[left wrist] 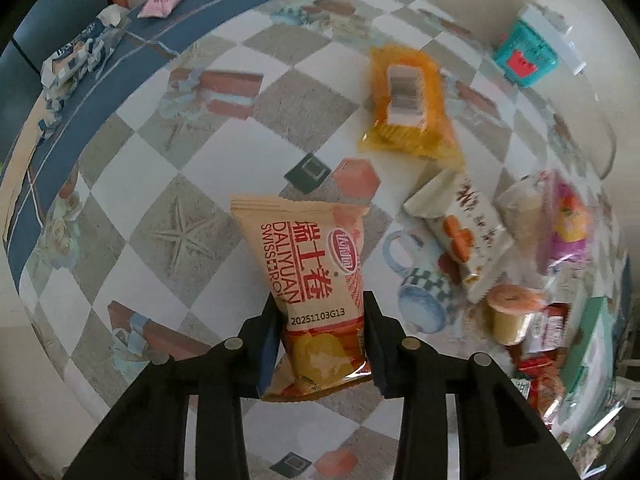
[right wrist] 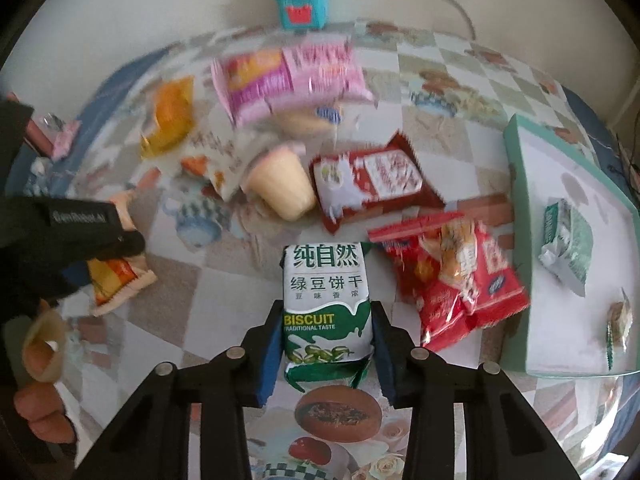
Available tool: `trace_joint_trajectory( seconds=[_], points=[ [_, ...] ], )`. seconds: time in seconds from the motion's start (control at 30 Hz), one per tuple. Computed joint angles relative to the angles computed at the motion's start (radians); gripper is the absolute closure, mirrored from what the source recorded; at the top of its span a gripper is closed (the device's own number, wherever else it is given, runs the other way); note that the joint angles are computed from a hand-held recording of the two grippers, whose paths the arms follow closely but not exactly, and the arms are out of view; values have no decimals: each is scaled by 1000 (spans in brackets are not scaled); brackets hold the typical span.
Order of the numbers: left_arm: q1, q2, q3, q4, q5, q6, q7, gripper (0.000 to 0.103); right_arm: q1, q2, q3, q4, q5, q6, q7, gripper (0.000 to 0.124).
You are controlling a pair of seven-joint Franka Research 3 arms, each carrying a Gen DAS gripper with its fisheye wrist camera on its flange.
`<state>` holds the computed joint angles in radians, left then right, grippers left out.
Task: Organize snacks
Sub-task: 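Carry the bag and biscuit box into the tray and open both tools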
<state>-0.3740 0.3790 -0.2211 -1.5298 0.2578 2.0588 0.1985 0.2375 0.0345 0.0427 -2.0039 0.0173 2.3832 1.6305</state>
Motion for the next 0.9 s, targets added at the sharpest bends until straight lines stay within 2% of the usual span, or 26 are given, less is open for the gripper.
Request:
trace_joint_trajectory(
  seconds=[0.03,0.23,0.43,0.7,0.9],
  points=[
    [2,-39,0,-40,7,10,-2,64,-1,-12,-1,-4,13,12,-5,82],
    [-15,-106,4,-61,90,21,-51,64,-12,-71,-2,-31,85,64,-36,82],
    [-46,-136,-9,-37,197,-12,-99,64,-37,-110,-8,-46,97,117,-18,82],
    [-101,-40,-24,114,229,-55,-22,64,-109,-118,-32,-48,-25,125,137,82],
    [-192,106,-8,333,248,-123,82,64,-174,-119,-64,-48,-86,118,239,82]
  ],
)
